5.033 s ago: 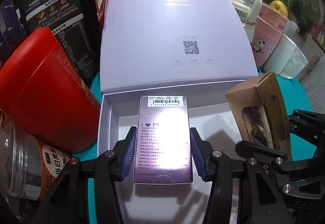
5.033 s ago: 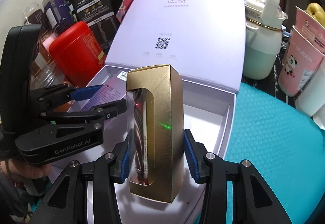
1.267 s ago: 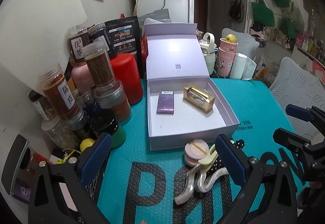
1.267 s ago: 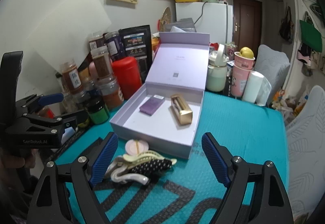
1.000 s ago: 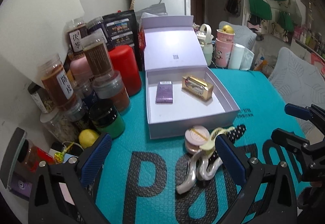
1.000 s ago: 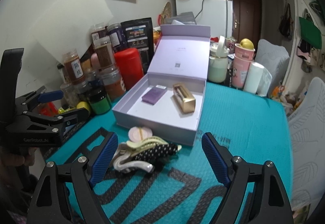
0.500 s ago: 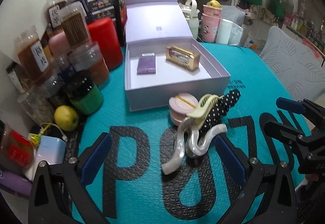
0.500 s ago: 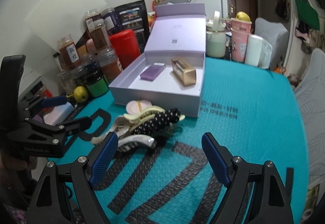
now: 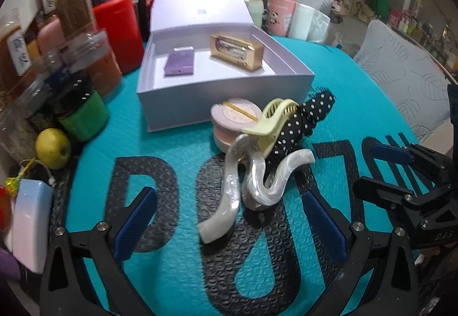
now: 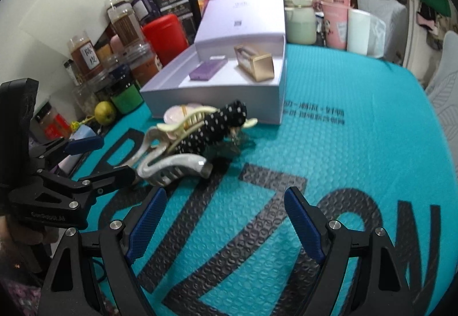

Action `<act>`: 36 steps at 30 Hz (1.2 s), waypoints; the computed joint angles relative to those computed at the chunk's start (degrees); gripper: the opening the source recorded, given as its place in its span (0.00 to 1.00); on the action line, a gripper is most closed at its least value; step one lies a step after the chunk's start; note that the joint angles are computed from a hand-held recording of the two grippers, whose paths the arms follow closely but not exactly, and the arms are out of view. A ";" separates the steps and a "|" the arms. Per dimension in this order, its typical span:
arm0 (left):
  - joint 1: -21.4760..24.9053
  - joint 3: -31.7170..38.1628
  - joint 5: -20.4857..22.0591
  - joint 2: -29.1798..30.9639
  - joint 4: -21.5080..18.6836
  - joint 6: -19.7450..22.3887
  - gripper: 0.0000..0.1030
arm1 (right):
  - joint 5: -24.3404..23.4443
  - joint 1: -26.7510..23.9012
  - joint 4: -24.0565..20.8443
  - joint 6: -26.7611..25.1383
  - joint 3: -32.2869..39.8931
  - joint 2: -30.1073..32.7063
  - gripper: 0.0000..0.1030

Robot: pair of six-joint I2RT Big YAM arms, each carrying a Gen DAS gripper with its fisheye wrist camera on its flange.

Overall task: Organize rigid objects
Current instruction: 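Move the left gripper down onto the white pearly wavy hair clip, then close the left gripper on the white pearly hair clip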

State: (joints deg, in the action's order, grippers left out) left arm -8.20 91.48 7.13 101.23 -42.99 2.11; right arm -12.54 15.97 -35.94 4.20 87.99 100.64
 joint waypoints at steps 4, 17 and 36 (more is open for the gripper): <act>-0.02 2.03 1.36 2.22 -0.30 0.83 1.00 | -0.67 -0.48 -0.82 0.72 0.79 1.17 0.83; 0.10 7.75 7.69 7.64 -4.39 2.01 0.65 | -1.58 -1.97 -3.05 2.96 4.39 4.36 0.83; 3.47 -0.85 8.32 1.19 -0.94 -5.41 0.62 | -2.60 -0.29 -1.56 0.60 10.63 7.90 0.83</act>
